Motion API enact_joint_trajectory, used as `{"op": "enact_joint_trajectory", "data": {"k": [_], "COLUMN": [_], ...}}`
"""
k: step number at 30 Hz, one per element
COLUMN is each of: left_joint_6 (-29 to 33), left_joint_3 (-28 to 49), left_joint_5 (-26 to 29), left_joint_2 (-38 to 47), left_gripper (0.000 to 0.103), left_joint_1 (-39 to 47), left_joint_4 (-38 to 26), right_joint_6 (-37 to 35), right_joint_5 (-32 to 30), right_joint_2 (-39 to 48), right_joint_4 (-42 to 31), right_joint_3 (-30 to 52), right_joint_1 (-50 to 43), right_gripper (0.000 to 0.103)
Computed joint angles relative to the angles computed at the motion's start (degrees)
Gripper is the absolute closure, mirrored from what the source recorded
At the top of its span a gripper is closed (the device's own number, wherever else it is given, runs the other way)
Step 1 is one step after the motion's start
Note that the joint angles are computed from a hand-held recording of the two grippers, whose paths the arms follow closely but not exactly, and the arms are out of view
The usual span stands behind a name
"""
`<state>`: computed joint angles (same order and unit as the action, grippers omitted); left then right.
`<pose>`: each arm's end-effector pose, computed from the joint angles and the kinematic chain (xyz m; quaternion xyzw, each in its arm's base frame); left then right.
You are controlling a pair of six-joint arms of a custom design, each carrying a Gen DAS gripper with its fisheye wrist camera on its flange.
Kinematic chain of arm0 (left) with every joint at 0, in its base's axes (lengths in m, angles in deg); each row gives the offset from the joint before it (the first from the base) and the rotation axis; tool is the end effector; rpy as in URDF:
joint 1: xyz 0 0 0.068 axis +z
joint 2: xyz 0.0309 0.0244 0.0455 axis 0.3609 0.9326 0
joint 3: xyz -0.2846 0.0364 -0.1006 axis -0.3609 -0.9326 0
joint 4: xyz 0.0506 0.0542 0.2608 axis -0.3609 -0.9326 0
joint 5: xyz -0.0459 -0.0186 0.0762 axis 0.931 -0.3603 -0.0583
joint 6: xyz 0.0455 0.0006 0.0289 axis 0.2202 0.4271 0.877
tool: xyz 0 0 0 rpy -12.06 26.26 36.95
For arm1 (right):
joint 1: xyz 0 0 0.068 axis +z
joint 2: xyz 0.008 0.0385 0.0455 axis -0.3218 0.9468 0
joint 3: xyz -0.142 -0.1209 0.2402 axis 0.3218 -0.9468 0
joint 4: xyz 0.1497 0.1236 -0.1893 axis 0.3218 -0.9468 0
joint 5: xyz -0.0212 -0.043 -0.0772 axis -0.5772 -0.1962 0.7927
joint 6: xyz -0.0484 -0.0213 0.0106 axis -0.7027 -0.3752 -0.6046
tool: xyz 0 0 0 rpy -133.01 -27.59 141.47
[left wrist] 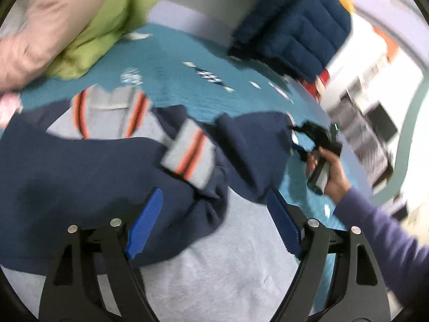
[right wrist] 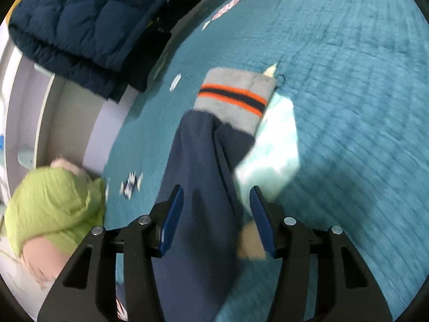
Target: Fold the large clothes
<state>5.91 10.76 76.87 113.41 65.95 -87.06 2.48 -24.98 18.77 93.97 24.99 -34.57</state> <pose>0.2066 0.1677 0.2299 0.1210 0.8996 -0.3163 0.2759 0.2088 -0.0478 0.1557 0.4476 0.7875 0.2548 0.3385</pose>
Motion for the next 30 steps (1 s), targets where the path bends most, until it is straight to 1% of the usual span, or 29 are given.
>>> {"op": "enact_joint_trajectory", "data": {"k": [1,3,4,5,7,8,10,11,12,13,14,15,16,17,18,19,21,22,23,24,25,26,28,29,30], "left_joint_6": [-2.83,-7.86,-9.21,-10.18,-15.09,-16.54,-22.18,-24.04,-27.04,-27.96,-26.65,-23.46,-18.58,-13.57,-8.72,-9.29,-11.68,-11.42,-9.30,-8.30,-8.85,-10.61,-10.25,-10.32,-11.10], "left_joint_3": [0.92,2.23,2.88,3.43,2.31,1.84,0.23,-0.38,-1.72,-3.30,-4.12,-4.56,-4.00,-2.96,-2.06,-2.84,-4.29,-3.67,-1.41,0.06,1.44,1.86,4.23,5.22,6.98], "left_joint_5": [-0.43,-1.30,-0.67,0.12,-0.12,0.30,-1.76,-2.38,-3.77,-4.14,-2.39,0.54,3.52,5.35,6.11,4.68,2.01,2.01,2.68,2.58,1.12,-0.43,-4.68,-6.12,-8.29], "left_joint_2": [1.29,3.59,5.06,6.39,5.99,5.62,4.93,4.93,4.05,1.93,0.17,-1.94,-3.06,-2.61,-2.37,-4.01,-5.69,-4.75,-1.82,-0.15,0.86,0.72,2.82,3.92,5.69], "left_gripper": [0.023,0.023,0.023,0.023,0.023,0.023,0.023,0.024,0.028,0.035,0.037,0.038,0.039,0.038,0.038,0.038,0.038,0.038,0.036,0.034,0.032,0.032,0.032,0.032,0.032], "left_joint_1": [-0.89,-2.30,-3.05,-3.51,-5.57,-7.32,-11.70,-13.24,-15.20,-16.56,-16.83,-16.89,-16.97,-16.90,-17.45,-18.25,-16.94,-15.38,-11.78,-8.94,-5.18,-3.68,1.85,3.84,6.09], "left_joint_4": [1.01,2.55,2.45,2.19,6.03,7.34,12.46,14.23,17.36,19.71,19.78,17.89,13.47,8.63,3.63,4.37,7.65,6.74,3.14,1.55,2.80,5.37,9.81,11.63,14.05], "right_joint_6": [0.64,1.04,0.78,0.26,-1.01,-1.71,-2.07,-2.20,-3.39,-5.32,-7.38,-9.45,-11.42,-12.82,-13.04,-13.25,-12.68,-12.61,-12.87,-13.12,-13.18,-12.94,-11.60,-10.89,-10.19], "right_joint_5": [-1.37,-3.39,-5.49,-5.09,-4.16,-4.12,-4.36,-4.91,-4.67,-3.59,-3.13,-1.62,0.39,1.69,3.28,4.58,9.59,12.47,16.75,20.61,26.43,30.24,40.83,45.29,47.95], "right_joint_2": [2.36,4.25,5.50,5.00,1.49,-0.91,-4.52,-6.91,-10.05,-13.37,-16.53,-19.00,-21.15,-23.13,-24.48,-26.25,-29.59,-30.42,-31.17,-31.87,-31.71,-31.40,-29.16,-27.35,-25.80], "right_joint_4": [2.03,5.22,5.60,4.11,3.95,3.17,1.62,0.72,-1.94,-5.61,-8.75,-11.92,-15.15,-17.47,-18.63,-20.26,-23.71,-25.24,-27.23,-28.75,-30.06,-30.76,-32.10,-32.41,-32.73], "right_joint_3": [0.40,0.78,1.60,2.33,1.62,1.18,0.51,-0.05,0.06,0.67,1.23,2.17,3.40,4.31,4.87,5.55,7.97,9.33,11.32,12.66,14.76,16.19,20.25,22.28,23.69], "right_joint_1": [-0.80,-1.89,-2.48,-2.35,-2.10,-2.28,-2.79,-3.41,-3.66,-3.58,-3.73,-2.98,-1.87,-1.01,0.36,1.61,7.13,10.38,15.34,19.55,26.20,30.82,43.86,49.83,53.69], "right_gripper": [0.054,0.056,0.075,0.095,0.095,0.095,0.095,0.095,0.095,0.096,0.096,0.096,0.096,0.096,0.096,0.096,0.096,0.096,0.096,0.096,0.096,0.096,0.096,0.096,0.096]}}
